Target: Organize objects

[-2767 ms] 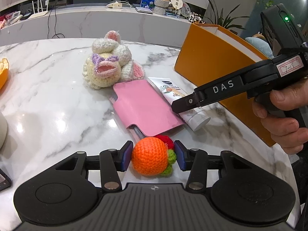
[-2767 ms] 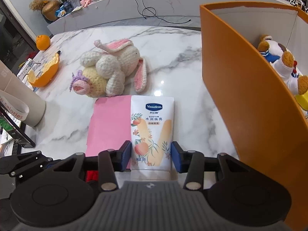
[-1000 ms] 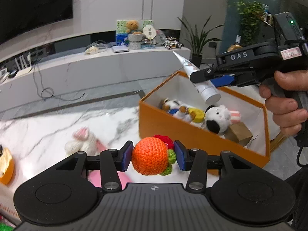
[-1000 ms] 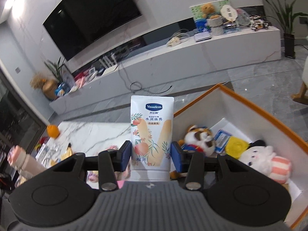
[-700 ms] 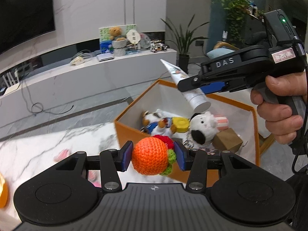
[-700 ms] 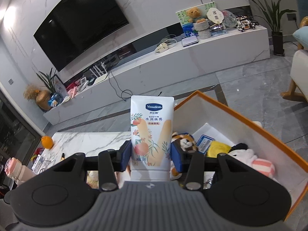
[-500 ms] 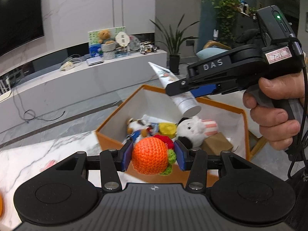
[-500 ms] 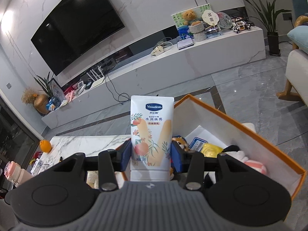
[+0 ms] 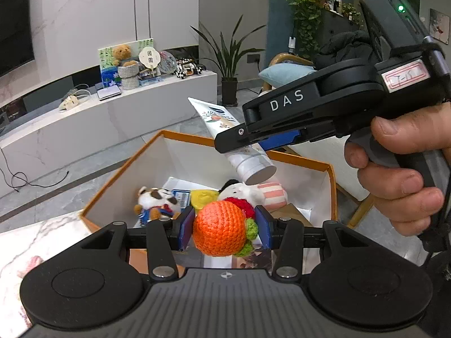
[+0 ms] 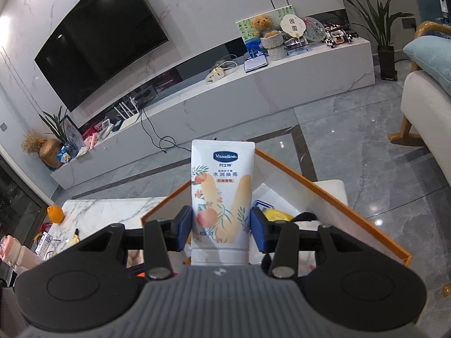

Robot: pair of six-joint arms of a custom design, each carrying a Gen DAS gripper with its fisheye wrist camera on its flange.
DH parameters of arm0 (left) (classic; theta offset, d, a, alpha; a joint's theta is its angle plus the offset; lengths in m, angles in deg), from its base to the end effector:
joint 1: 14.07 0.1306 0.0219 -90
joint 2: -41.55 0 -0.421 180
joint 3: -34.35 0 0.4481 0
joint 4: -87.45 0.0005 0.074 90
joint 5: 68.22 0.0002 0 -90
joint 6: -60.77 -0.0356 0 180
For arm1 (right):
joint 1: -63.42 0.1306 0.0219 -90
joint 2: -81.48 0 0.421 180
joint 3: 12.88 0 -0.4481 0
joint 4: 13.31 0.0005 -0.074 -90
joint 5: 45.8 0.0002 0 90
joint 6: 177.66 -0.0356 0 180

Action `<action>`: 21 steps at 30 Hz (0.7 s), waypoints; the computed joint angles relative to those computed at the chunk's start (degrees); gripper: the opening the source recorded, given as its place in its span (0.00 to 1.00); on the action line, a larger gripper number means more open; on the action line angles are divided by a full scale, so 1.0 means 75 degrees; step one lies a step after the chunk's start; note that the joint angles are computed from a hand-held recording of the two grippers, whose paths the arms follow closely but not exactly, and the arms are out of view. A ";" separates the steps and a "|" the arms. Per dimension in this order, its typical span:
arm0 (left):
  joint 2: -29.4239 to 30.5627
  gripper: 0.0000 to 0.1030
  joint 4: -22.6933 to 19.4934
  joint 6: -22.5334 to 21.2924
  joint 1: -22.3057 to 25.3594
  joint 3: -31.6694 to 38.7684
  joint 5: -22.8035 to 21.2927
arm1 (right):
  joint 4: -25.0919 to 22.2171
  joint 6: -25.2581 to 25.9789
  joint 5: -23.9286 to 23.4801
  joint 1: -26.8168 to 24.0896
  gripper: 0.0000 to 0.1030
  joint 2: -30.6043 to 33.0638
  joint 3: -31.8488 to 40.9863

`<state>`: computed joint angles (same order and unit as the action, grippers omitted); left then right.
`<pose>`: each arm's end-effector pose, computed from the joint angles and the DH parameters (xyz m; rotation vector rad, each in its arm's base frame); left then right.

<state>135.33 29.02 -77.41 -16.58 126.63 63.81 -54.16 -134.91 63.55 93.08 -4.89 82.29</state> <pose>0.5462 -0.0483 0.4519 1.2130 2.0000 -0.5813 0.5098 0.2761 0.4945 0.5185 2.1743 0.3588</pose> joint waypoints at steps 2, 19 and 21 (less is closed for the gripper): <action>0.0023 0.52 0.0040 0.0059 -0.0097 -0.0026 -0.0068 | -0.0107 0.0004 -0.0044 -0.0026 0.46 0.0008 0.0008; -0.0120 0.52 -0.0128 -0.0697 -0.0591 -0.0749 -0.0833 | -0.2292 0.1486 -0.0482 -0.0126 0.46 0.0861 0.0757; -0.0163 0.52 -0.0126 -0.0826 -0.0632 -0.0854 -0.0906 | -0.2529 0.1676 -0.0567 -0.0124 0.46 0.0971 0.0835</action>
<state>134.10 28.08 -83.61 -21.32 120.23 57.02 -73.13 -122.34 59.30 92.15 2.39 88.55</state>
